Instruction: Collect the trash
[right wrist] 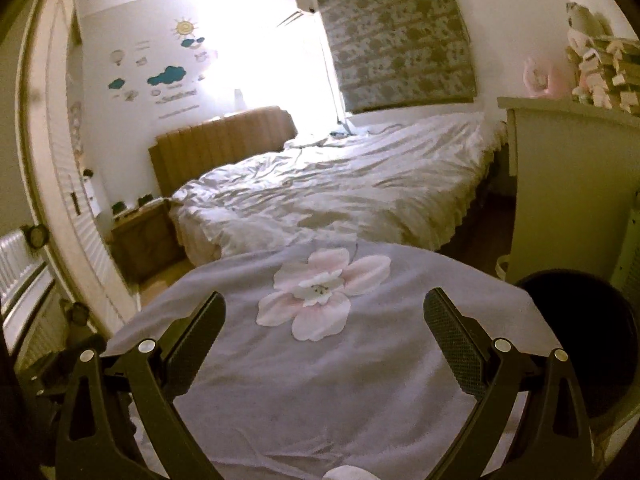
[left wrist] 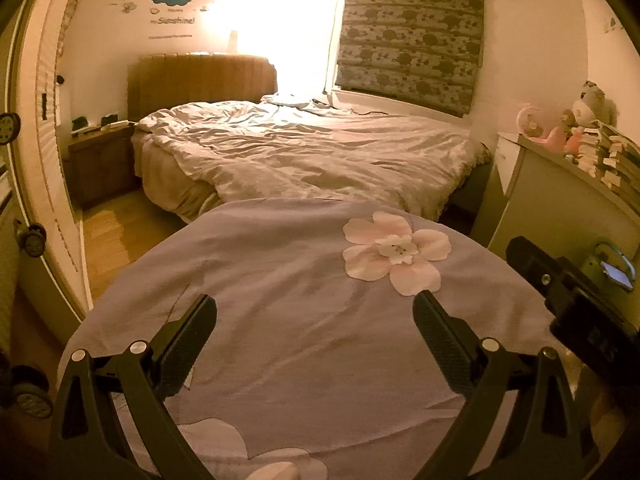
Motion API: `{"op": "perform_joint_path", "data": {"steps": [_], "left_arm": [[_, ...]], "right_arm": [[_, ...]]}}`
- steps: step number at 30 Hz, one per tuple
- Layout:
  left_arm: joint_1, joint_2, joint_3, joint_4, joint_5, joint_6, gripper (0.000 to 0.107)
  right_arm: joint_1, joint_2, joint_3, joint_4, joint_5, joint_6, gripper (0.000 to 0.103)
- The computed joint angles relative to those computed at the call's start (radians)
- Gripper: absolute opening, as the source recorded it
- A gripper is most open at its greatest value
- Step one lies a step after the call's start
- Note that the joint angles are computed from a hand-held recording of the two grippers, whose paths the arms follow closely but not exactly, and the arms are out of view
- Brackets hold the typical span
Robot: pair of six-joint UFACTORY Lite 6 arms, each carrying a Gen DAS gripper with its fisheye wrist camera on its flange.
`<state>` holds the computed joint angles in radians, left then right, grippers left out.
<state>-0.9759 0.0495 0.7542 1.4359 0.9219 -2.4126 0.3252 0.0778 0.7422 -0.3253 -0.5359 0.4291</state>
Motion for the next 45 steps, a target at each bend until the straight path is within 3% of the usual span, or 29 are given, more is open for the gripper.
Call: {"op": "perform_joint_path", "data": {"steps": [9,31,45], "left_arm": [[0.024,0.017,-0.02,0.015,-0.015,-0.028,0.097],[0.03,0.024,-0.041,0.032,-0.014,-0.065,0.097],[0.027,0.018,-0.046,0.028,-0.009,-0.066,0.097]], "right_arm": [[0.042,0.03,-0.022,0.137,-0.078,-0.154,0.098],[0.038,0.05,-0.064,0.13,-0.186,-0.178,0.098],[0.039,0.048,-0.067,0.128,-0.19,-0.178,0.098]]}}
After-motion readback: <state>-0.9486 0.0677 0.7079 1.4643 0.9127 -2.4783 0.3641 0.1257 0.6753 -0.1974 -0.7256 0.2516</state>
